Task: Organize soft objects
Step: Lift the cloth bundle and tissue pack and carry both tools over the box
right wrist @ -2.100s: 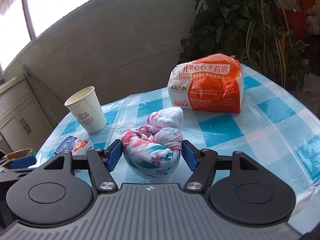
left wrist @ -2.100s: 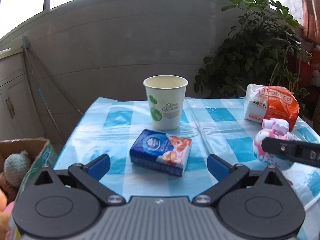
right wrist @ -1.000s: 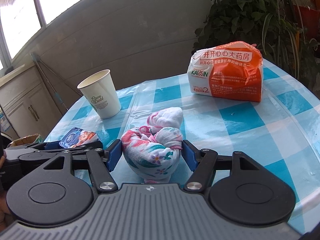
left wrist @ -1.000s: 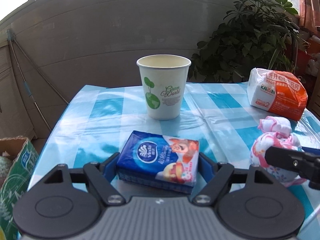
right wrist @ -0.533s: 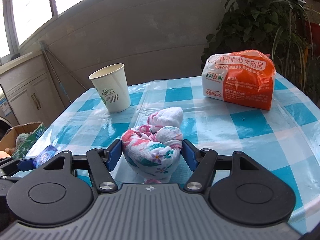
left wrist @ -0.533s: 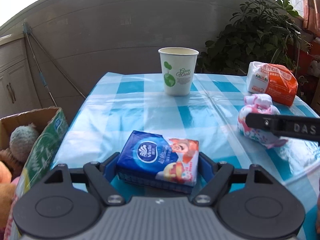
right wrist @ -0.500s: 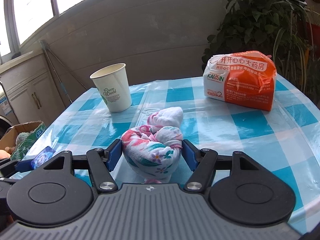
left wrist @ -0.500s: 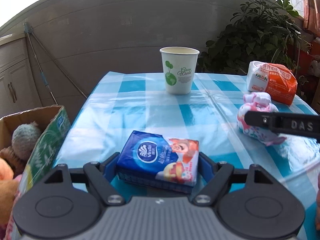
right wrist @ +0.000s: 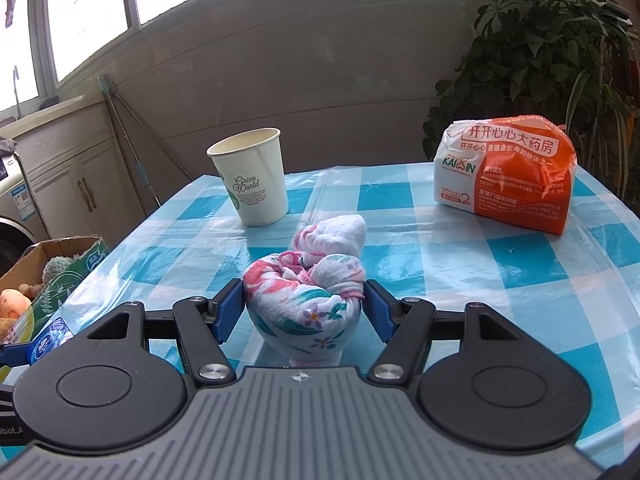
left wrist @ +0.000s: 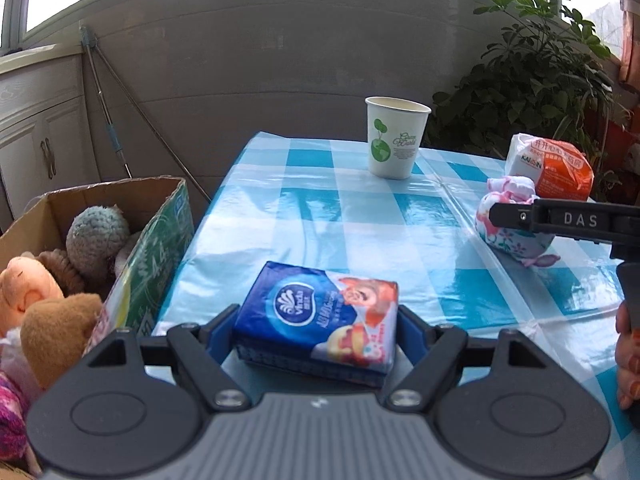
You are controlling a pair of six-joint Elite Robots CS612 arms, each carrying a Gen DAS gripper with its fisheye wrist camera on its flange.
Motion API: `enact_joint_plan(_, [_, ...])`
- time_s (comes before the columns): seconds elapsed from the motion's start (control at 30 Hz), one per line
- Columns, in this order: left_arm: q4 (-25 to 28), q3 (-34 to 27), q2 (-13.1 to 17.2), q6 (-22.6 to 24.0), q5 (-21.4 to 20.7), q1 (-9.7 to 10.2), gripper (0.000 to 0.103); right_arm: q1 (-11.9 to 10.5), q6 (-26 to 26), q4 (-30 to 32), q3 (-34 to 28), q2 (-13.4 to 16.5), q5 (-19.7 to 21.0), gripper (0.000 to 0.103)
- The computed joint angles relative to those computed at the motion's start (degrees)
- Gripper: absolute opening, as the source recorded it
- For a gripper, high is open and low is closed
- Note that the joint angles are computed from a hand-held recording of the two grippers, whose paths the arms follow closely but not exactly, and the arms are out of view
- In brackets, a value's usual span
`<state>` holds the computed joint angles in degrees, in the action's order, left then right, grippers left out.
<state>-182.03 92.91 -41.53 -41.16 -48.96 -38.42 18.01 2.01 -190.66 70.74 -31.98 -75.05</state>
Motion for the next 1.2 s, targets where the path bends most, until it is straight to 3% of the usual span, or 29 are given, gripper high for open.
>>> enact_joint_plan(0.33, [-3.92, 2.13, -0.75, -2.08, -0.78, 0.21, 0.08, 0.53, 0.36, -1.64, 1.04, -0.46, -1.58, 0.08])
enact_joint_plan(0.63, [-8.47, 3.95, -1.56, -0.75, 0.91, -0.07, 0.08, 2.03, -3.52, -1.98, 3.69, -2.13, -1.56, 0.08])
enact_joint_plan(1.2, [-14.59, 8.16, -3.26, -1.31, 7.62, -0.38, 0.08, 4.47, -6.18, -2.92, 6.36, -4.77, 1.31, 0.08])
